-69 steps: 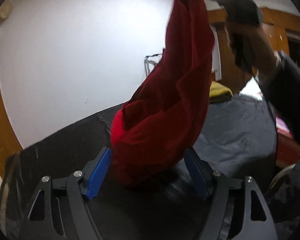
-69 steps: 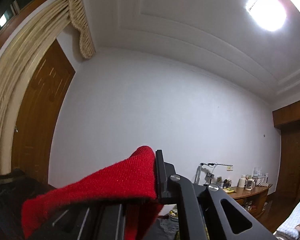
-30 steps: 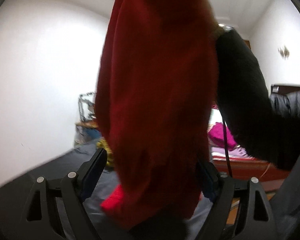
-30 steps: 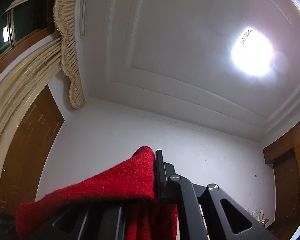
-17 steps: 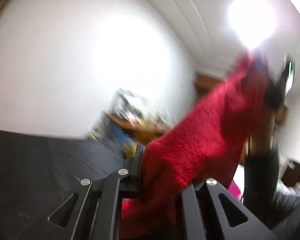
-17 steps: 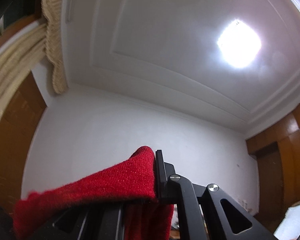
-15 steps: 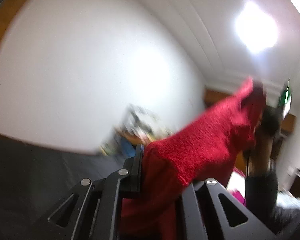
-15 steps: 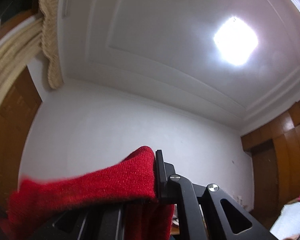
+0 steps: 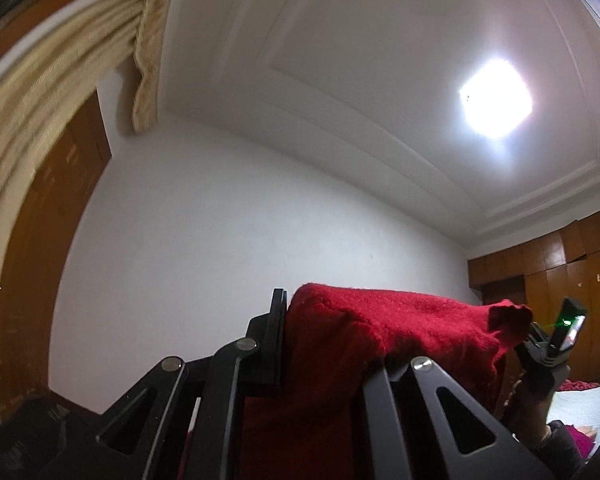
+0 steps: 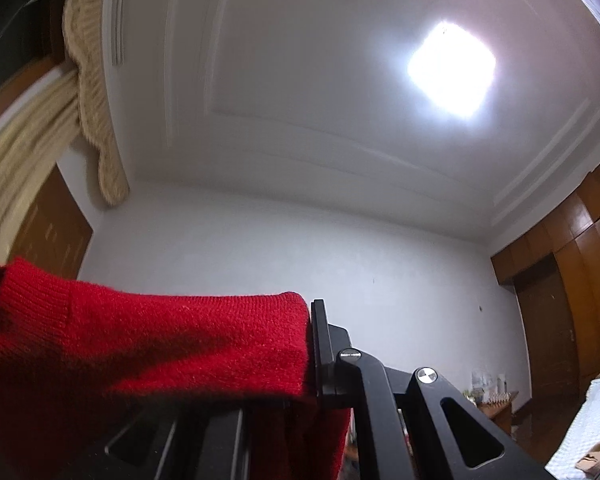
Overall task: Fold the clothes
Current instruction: 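Lift the red sweater high with both tools and shake it out, then lower the red sweater onto the bed with both tools and release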
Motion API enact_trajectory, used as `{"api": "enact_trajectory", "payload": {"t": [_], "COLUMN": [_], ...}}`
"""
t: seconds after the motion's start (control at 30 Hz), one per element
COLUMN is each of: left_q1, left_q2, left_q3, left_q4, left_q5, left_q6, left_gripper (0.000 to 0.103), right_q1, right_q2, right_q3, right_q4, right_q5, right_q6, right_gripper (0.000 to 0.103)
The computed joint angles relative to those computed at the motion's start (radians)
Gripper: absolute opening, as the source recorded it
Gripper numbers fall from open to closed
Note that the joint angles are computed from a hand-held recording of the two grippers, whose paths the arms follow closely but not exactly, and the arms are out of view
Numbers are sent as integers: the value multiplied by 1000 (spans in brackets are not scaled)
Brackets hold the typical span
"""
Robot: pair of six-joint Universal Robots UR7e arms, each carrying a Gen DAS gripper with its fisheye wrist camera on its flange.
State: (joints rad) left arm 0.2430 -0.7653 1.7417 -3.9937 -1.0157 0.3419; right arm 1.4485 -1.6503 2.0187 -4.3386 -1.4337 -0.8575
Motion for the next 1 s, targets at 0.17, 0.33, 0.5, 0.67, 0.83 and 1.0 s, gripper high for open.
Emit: {"api": "enact_trajectory", "payload": {"t": [0.17,0.33,0.5,0.67,0.83,1.0], "left_q1": [-66,-50,47,166,300,408], "left_q2": [-56,-37,18,130,258,409], "left_q3": [64,33,-66,-190,-364,-577], "left_q4": [-144,-145,54,317,668,1087], "left_q5": [80,146,213,253,298,359], "left_q6": [109,168,103,-70,-275,-462], "left_gripper": [14,14,15,15,15,15], "right_q1": [86,146,186,170,111,35], "right_q2": [-4,13,114,287,476,637], "right_q3": [54,59,-41,-226,-459,-685], "right_q4": [-137,-128,-1,194,519,960], "right_q5": [72,73,-62,-255,-436,-564], "right_q6": [-56,-131,-207,-236,-135,24], "right_gripper": [8,8,8,8,8,8]}}
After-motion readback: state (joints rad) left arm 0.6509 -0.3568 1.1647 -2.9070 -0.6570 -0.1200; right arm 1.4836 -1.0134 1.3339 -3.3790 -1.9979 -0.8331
